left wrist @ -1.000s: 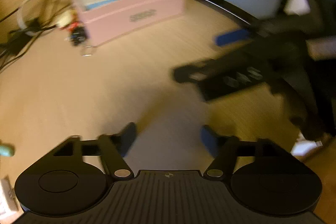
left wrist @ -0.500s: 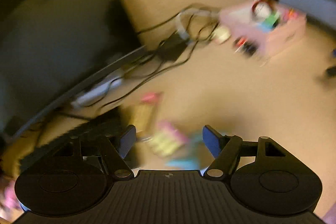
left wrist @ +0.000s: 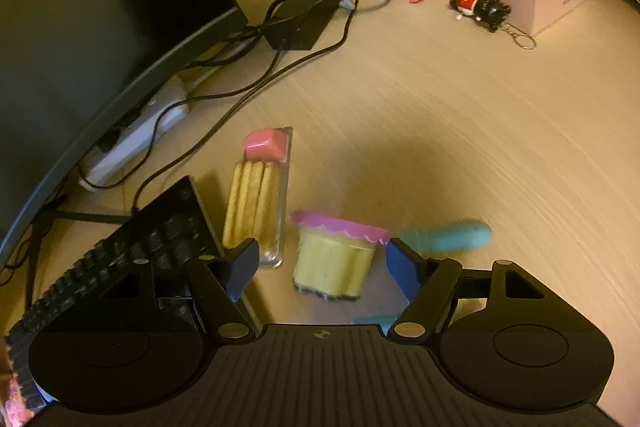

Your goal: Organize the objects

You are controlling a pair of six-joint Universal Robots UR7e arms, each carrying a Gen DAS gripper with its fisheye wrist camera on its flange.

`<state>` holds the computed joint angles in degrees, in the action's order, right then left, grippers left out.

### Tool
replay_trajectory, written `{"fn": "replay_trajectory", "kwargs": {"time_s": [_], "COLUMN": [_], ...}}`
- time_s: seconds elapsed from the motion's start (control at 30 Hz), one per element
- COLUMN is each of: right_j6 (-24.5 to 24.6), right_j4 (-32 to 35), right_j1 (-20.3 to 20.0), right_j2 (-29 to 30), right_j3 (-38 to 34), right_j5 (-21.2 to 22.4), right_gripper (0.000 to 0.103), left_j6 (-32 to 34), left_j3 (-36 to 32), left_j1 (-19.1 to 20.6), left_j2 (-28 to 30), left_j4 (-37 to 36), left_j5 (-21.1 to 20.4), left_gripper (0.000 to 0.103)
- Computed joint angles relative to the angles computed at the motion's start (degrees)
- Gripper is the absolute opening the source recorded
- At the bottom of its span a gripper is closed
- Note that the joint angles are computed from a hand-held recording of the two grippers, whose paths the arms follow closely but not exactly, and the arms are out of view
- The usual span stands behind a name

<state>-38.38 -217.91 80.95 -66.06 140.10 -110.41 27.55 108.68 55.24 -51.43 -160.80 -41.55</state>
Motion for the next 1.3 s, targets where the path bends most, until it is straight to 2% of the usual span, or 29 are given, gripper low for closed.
{"fn": "replay_trajectory", "kwargs": {"time_s": [0.07, 0.17, 0.3, 0.5, 0.63, 0.77, 0.9, 1.0, 1.07, 1.3], "right_j6": [0.35, 0.74, 0.73, 0.39, -1.43, -2.28, -4.0, -6.2, -6.75, -8.17], "right_j4": [-0.43, -0.78, -0.66, 2.0, 3.17, 5.15, 7.78, 10.27, 11.73, 17.83], "right_j1": [-0.38, -1.09, -2.07, -2.87, -2.4, -1.57, -0.3, 1.3, 2.68, 8.69], "right_j2": [-0.51, -1.38, -2.48, -3.1, -2.77, -1.82, -0.54, 1.26, 3.08, 10.78], "right_j3": [0.29, 0.56, 0.78, -0.04, -0.43, -1.44, -2.78, -4.16, -5.35, -9.82], "right_j5": [-0.47, -0.97, -0.69, 0.88, 2.54, 3.49, 4.82, 6.14, 6.8, 11.35], "right_gripper": [0.097, 0.097, 0.097, 0.097, 0.097, 0.097, 0.097, 0.097, 0.097, 0.097], "left_j6": [-1.13, -6.12, -11.1, -13.57, -17.11, -23.68, -27.36, -29.63, -32.3, -49.27], "left_j3": [-1.16, -3.06, -2.79, -0.93, 2.33, 5.56, 10.97, 15.75, 18.67, 28.69], "left_j1": [0.42, 1.02, 1.24, 0.85, -0.17, -1.77, -4.82, -7.91, -9.56, -14.51], "left_j2": [1.24, 2.31, 2.18, 0.49, -1.7, -5.44, -9.56, -12.3, -14.46, -26.02], "left_j4": [-0.34, 2.35, 2.28, 2.88, -3.61, -8.4, -12.82, -14.19, -13.91, -6.61], "left_j5": [-0.64, -1.48, -1.39, -1.55, -1.35, -0.93, -0.24, 3.1, 4.71, 8.92], "left_gripper": [0.073, 0.06, 0.059, 0.058, 0.057, 0.057, 0.057, 0.057, 0.057, 0.057]}}
